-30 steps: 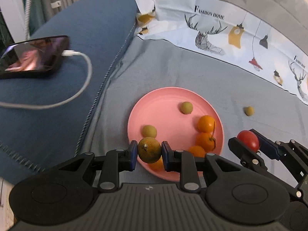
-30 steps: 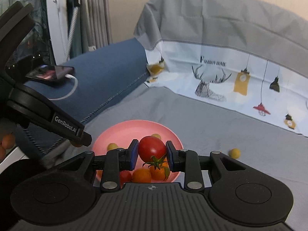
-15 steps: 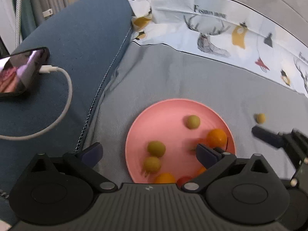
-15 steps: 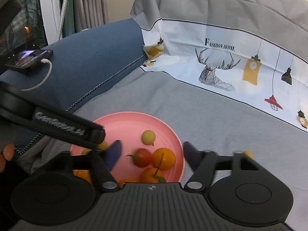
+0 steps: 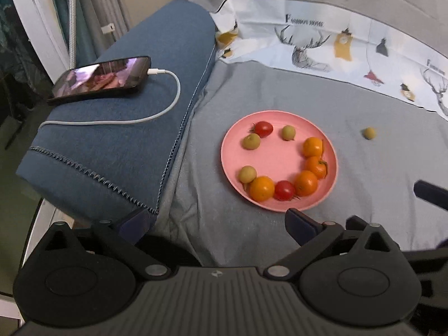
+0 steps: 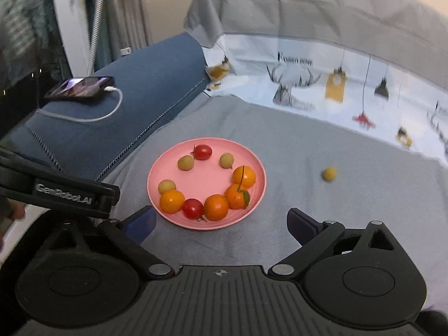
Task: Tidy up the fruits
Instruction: 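Withdraw both open tools from the pink plate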
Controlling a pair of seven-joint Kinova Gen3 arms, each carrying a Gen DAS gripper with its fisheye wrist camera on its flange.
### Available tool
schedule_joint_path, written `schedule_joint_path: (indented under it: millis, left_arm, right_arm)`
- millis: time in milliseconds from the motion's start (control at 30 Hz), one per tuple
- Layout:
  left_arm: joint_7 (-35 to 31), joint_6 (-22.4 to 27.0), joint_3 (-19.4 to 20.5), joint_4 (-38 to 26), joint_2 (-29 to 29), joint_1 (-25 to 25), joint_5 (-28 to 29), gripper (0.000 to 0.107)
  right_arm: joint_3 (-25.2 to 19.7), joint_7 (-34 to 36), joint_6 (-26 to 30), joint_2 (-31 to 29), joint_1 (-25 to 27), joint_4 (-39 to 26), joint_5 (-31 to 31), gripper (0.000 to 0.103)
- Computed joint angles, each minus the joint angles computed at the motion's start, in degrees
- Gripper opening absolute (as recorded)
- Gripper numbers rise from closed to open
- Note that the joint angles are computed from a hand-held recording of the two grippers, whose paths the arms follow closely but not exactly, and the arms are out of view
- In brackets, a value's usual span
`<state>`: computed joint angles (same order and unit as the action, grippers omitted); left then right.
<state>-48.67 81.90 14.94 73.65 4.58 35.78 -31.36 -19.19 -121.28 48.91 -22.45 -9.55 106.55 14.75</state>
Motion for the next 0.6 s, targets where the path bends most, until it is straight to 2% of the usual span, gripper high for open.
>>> schedule_joint_path:
  millis: [67, 200, 600]
  left_arm:
    - [1.8, 1.4, 0.8, 0.3, -0.3, 1.5, -2.2, 0.103]
    - [3.8, 1.3, 2.0, 1.3, -2.6, 2.1, -2.2, 0.103]
    - [8.1, 3.5, 6.0, 2.5, -4.7, 3.0, -6.4, 0.103]
  right_arm:
    - [-1.4, -0.9, 1.3, -1.0, 0.7, -0.2, 0.9, 0.099]
    - [-3.6, -2.2, 2.7, -3.5, 1.8, 0.0, 2.2, 0.099]
    - [-5.3, -0.4, 2.7, -7.1, 3.6, 0.2, 0.5, 0.1]
